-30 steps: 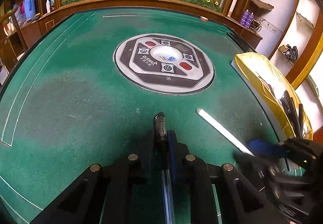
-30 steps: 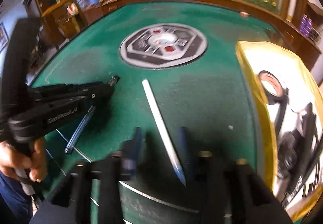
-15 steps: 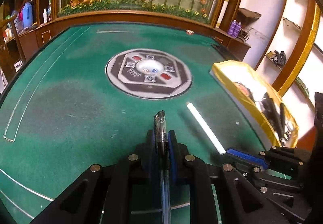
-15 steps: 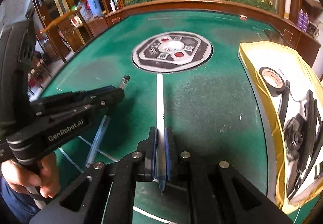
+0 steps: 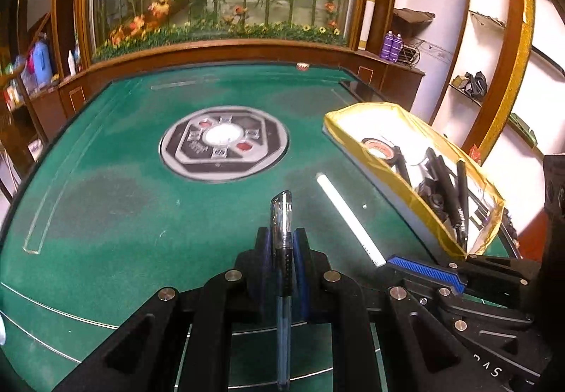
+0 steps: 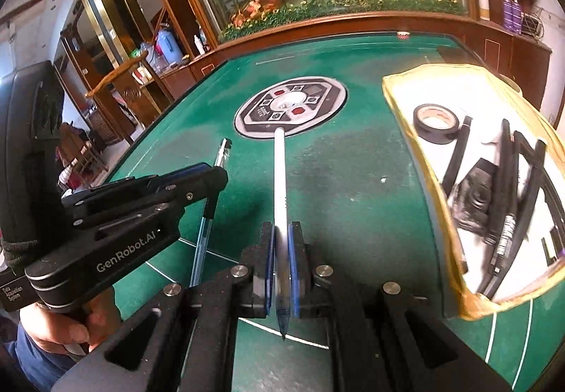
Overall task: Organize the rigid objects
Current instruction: 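Lift and carry the white pen and clear pen over the tray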
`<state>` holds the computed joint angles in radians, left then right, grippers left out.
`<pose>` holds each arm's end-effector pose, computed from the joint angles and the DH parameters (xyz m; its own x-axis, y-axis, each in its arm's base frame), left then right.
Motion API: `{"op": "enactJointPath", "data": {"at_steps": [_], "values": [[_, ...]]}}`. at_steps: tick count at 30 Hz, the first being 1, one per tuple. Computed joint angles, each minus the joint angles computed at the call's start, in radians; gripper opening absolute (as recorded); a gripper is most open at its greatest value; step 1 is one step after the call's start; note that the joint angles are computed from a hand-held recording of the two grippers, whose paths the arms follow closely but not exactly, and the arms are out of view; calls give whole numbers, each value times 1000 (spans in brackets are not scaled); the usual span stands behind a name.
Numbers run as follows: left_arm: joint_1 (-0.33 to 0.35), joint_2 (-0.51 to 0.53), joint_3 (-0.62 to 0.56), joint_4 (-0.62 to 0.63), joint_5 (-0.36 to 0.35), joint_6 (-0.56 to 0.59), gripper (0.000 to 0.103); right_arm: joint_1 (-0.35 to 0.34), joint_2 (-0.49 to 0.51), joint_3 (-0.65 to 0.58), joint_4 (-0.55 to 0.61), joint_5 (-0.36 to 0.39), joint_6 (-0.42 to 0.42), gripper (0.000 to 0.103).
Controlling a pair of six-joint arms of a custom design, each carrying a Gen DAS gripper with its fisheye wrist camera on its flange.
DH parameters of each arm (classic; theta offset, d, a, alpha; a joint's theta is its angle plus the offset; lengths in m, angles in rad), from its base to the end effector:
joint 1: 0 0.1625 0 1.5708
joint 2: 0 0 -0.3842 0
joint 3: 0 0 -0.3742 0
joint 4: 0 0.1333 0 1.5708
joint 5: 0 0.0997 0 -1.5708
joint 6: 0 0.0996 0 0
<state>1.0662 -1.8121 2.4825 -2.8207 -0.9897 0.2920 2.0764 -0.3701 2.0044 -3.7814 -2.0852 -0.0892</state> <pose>0.0048 -0.3801 0.2880 -0.7234 0.3458 -0.5975 0.6399 0.6609 -0.3922 0.2991 -0.3662 -0.0904 -0.8518 -0.2517 0.4595 -0.4839 0.7140 -0.5060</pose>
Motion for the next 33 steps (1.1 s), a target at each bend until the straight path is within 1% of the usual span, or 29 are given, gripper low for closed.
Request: {"op": "enactJointPath", "data": {"at_steps": [2,5,11,19,24,28,33], "values": [[-42,-9,27,-20,32,-5,13,-2,-13,27,-33,2,-5,7],[-80,-10,48,-19,54,-16,13,-6,-30,66,-81,8,-9,7],[-147,-3,80,-9,90,-37,13,-25,-51,126,-154,25,-7,7],[-229,11,109,-7,143,-79,13,-50,-79,182,-222,52,-16,7],[-271,20,87,24,127,-109,13,-65,-111,217,-264,59,-27,7],[-299,27,48,72,75,-148,13,-70,-153,257,-317,47,-38,7],[-327,53,9,99,17,-189,13,-80,-202,303,-377,37,-46,7]]}}
